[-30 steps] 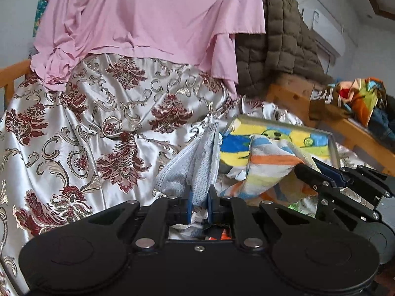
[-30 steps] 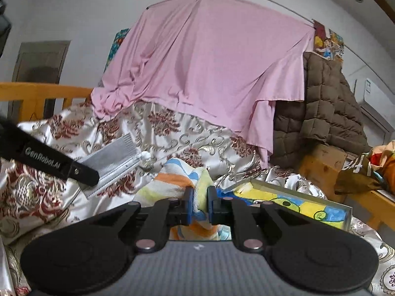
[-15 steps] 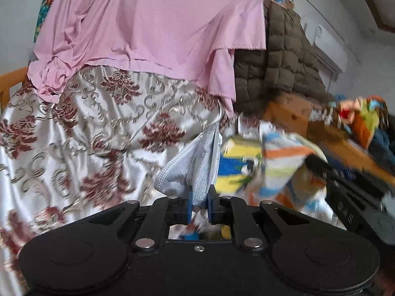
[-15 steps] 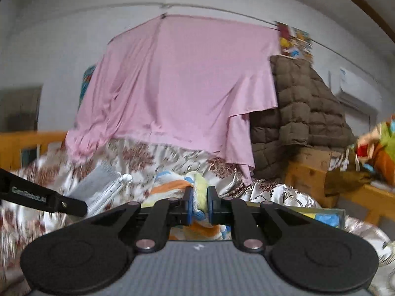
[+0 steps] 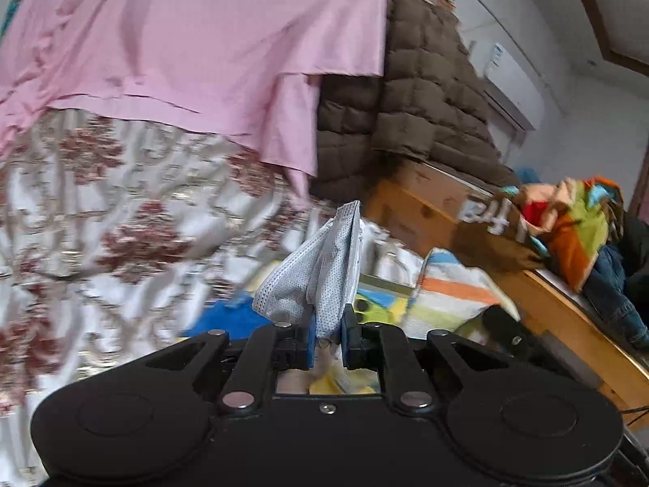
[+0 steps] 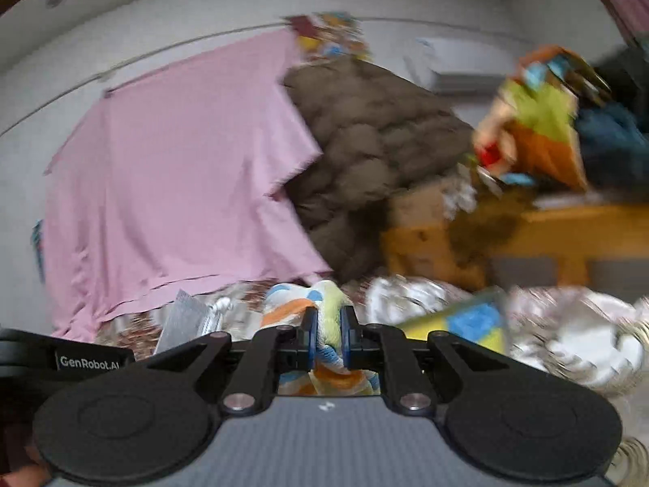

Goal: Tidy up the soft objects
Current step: 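Lift and carry the grey cloth and striped towel with both tools over the tray, then open both tools to drop the grey cloth and striped towel into the tray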

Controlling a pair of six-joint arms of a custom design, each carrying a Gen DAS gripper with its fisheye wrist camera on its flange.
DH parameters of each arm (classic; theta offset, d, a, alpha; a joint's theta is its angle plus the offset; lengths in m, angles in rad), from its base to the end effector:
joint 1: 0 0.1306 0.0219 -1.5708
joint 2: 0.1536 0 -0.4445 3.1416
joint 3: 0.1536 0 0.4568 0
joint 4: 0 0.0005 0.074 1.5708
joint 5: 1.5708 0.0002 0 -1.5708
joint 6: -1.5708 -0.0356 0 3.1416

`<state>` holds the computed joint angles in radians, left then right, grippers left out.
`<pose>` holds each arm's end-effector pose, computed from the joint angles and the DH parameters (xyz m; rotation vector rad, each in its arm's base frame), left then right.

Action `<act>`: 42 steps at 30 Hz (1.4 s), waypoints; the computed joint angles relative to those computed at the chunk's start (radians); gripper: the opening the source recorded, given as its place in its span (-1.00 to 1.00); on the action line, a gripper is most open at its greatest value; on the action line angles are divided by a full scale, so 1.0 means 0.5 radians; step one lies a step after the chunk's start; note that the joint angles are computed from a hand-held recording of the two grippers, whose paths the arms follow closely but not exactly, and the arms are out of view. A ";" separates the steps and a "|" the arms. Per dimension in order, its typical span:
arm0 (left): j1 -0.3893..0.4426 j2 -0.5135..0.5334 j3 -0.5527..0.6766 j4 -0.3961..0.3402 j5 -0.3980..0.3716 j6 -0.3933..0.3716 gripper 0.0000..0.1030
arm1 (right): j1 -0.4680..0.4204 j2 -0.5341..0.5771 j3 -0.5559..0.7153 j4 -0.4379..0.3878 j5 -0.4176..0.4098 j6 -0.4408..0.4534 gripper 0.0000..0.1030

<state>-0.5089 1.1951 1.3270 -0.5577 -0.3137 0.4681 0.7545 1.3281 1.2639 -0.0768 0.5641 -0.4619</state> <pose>0.4199 -0.2223 0.5795 -0.1612 1.9822 -0.3221 0.4077 0.3565 0.5292 0.1708 1.6996 0.4277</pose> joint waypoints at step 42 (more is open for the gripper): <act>-0.033 0.189 0.050 -0.152 0.052 0.312 0.15 | -0.069 -0.019 -0.011 -0.422 0.000 -0.370 0.50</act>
<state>-0.5254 1.2896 1.3522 -0.6336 -0.2877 0.6240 0.7197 1.3184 1.2584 -0.2876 0.5642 -0.6468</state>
